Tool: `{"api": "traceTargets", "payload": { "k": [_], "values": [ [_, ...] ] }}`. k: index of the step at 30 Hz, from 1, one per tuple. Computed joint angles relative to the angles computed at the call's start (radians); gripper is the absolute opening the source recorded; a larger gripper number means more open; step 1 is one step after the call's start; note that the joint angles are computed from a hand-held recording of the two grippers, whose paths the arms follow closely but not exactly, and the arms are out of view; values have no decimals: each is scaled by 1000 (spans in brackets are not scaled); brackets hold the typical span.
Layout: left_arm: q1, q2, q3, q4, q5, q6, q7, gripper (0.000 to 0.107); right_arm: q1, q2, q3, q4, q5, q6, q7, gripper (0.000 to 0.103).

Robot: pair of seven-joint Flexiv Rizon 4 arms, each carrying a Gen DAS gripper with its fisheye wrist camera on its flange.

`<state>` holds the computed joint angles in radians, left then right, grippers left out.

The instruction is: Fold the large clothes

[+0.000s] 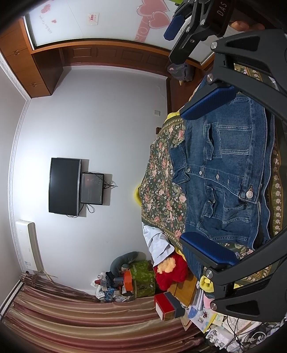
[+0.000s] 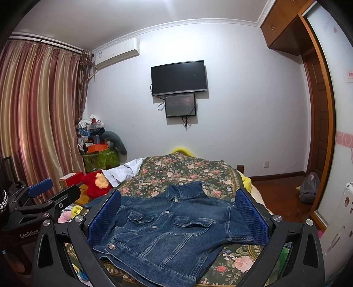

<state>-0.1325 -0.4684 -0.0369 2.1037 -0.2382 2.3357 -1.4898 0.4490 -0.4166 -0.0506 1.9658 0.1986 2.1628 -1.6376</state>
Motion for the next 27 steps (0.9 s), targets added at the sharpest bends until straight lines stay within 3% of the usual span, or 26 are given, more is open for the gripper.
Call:
{"api": "traceTargets", "payload": {
  "k": [15,20,27],
  "values": [
    [19,-50,16,-54,-25,-21,29,102,18,-37,-30,-61,-8,-43,-6,103],
    [22,-97,51,-124,-104,-77,83,102,76,-115,-103,-187,-2,-128,9,103],
    [76,-184,78,-255,-186,-187,139,102,71,-253,-137,-400,-130,-277,116,103]
  ]
}}
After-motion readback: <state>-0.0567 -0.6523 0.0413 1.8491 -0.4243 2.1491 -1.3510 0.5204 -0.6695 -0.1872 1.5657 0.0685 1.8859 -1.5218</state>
